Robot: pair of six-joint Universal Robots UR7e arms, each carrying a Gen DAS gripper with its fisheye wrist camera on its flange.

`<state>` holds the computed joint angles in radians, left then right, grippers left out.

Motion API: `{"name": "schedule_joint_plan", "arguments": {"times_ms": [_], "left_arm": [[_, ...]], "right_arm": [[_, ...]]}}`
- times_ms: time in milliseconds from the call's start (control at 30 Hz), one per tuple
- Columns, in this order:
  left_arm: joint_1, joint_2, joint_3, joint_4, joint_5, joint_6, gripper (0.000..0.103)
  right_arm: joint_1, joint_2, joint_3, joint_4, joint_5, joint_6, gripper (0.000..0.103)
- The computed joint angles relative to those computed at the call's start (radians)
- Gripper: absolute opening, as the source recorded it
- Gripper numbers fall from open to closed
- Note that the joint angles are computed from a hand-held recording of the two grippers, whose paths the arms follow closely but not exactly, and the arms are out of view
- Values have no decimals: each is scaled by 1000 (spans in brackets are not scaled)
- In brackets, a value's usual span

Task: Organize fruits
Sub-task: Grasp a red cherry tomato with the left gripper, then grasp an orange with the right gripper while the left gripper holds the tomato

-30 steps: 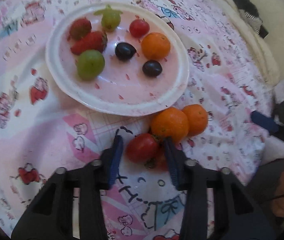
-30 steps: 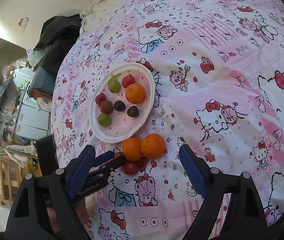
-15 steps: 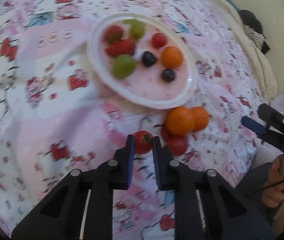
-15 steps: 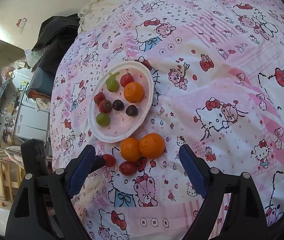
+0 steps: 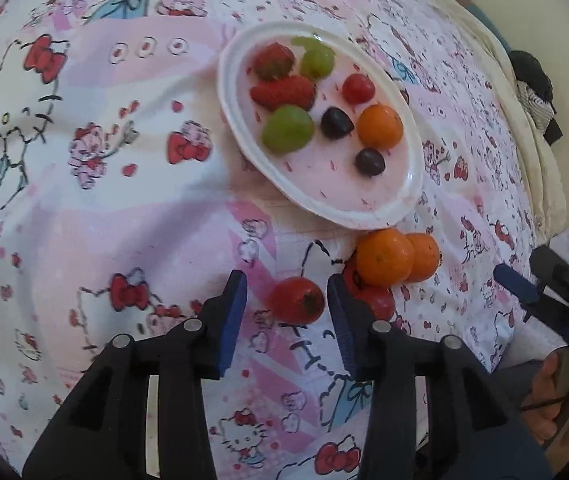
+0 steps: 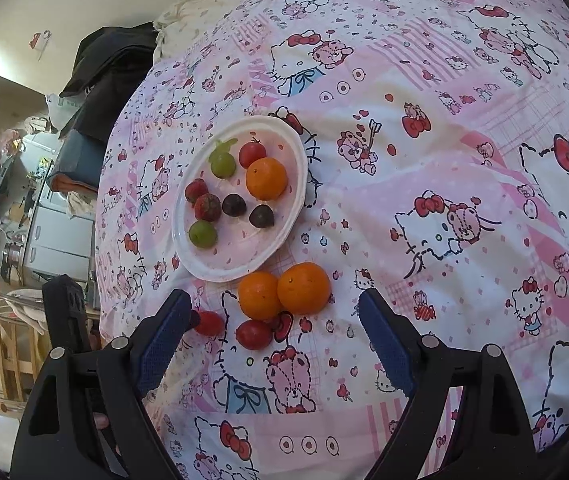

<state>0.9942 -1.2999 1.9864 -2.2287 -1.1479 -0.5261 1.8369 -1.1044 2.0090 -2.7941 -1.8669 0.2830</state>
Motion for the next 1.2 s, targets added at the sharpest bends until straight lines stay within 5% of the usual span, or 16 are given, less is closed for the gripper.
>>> {"name": "schedule_joint_plan", "arguments": {"times_ms": [167,267,567,800,1200], "left_arm": [[-33,43,-6,45,34,59,37],[-61,48,-4,102,95,74,24],[-79,-3,1,141,88,59,23],[-106,-70,20,136,138,25,23],[-132,-123,55,116,187,-17,23]], "right_arm": [[0,4,-6,11,-1,-7,88],[3,4,-7,15,-7,-7,88],[-6,38,-48,87,-11,-8,88],[-40,90,-97,185,3,17,55],[-72,120,-96,169,28,7,40]]}}
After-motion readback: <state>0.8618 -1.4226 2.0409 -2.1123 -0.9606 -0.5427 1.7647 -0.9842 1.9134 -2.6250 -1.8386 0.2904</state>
